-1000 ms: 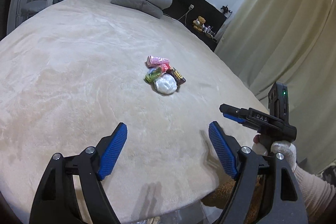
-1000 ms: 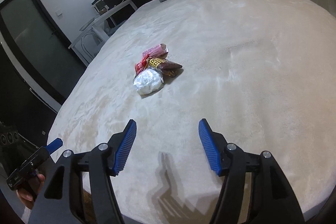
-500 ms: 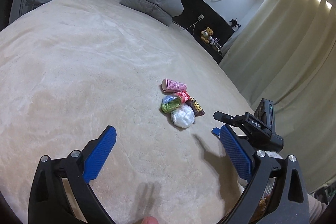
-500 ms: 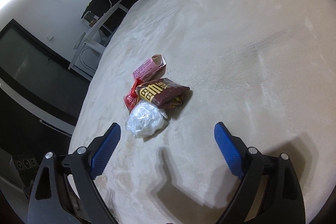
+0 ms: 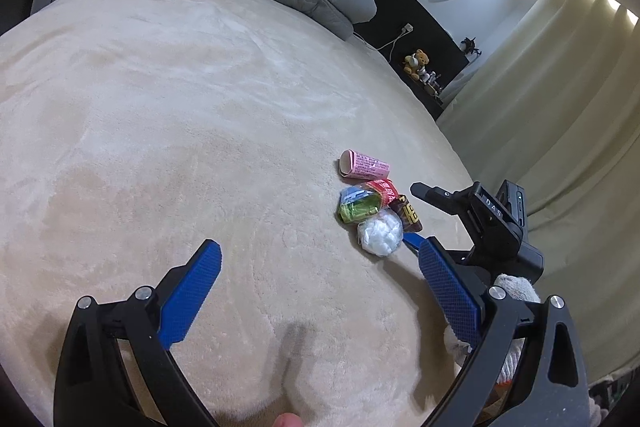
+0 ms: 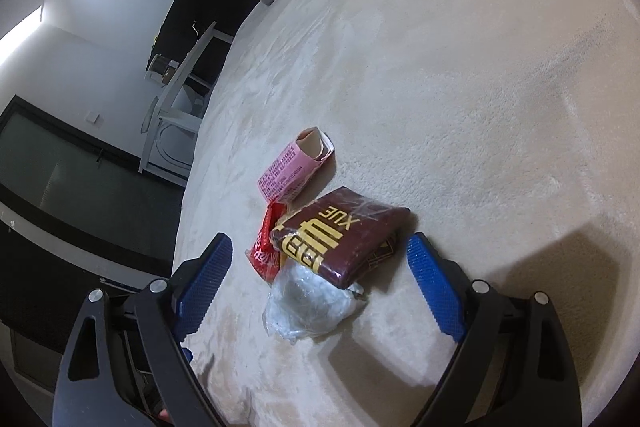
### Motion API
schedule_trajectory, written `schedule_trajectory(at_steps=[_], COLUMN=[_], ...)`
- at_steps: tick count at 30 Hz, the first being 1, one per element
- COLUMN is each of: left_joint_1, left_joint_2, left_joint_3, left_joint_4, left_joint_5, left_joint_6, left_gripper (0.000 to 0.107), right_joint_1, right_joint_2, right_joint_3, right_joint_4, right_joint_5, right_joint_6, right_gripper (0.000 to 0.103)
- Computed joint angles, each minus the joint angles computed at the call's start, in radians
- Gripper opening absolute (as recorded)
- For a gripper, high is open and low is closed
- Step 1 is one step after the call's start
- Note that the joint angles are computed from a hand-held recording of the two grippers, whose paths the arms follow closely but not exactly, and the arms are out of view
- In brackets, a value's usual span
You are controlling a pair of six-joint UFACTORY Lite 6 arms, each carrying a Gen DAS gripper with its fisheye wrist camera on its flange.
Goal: Collect trash
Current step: 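Grasp the green-and-red snack bag with left tool while right tool grasps the brown XUE packet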
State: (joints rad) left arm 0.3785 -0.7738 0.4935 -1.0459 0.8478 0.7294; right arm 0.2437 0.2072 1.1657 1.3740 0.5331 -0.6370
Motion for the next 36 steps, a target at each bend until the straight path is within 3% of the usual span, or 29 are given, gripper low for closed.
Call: schedule_trajectory(at_steps=[3,12,18,26,31,36], left_joint_1=[0.032,0.052,-0.001,-0.157,-0.292,-0.381], left_joint_2=[0.002,0.002,0.016,0.08,0.212,0.357], left_joint_3=[0.001,0.001,0.002,0.033,0.079,0.154], left_joint_4=[-0.007,0.006,0.015,0.018,-0.019,-0.134], left_joint_5=[0.032,0.048,0.009,-0.124,-0.243,-0.295], left_joint_6=[0.015,0.013,-0.005,-0.059,-0.045,0.047], left_gripper=[0.097,0.097,0.097,0.097,0.097,0.097], right_joint_1=[0.012,0.0,-0.022,-0.081,-0.117,-0.148], right_joint_2=[0.025,0.011,-0.039,-0.098,-0.142,-0.182], right_joint_3=[0.026,-0.002,-0.033,-0.059,-0.067,-0.075], right_joint_4=[-0.053,-0.012,-0.055,-0.145,-0.201,-0.258], right_joint_5=[-0.028,-0.027,-0.02,0.014,0.052,0.086], right_joint_6=[0.044,0.003,0.017,0.035,0.036,0.038], right_gripper=[0.069,0.064,0.063,0.063,0.063,0.063])
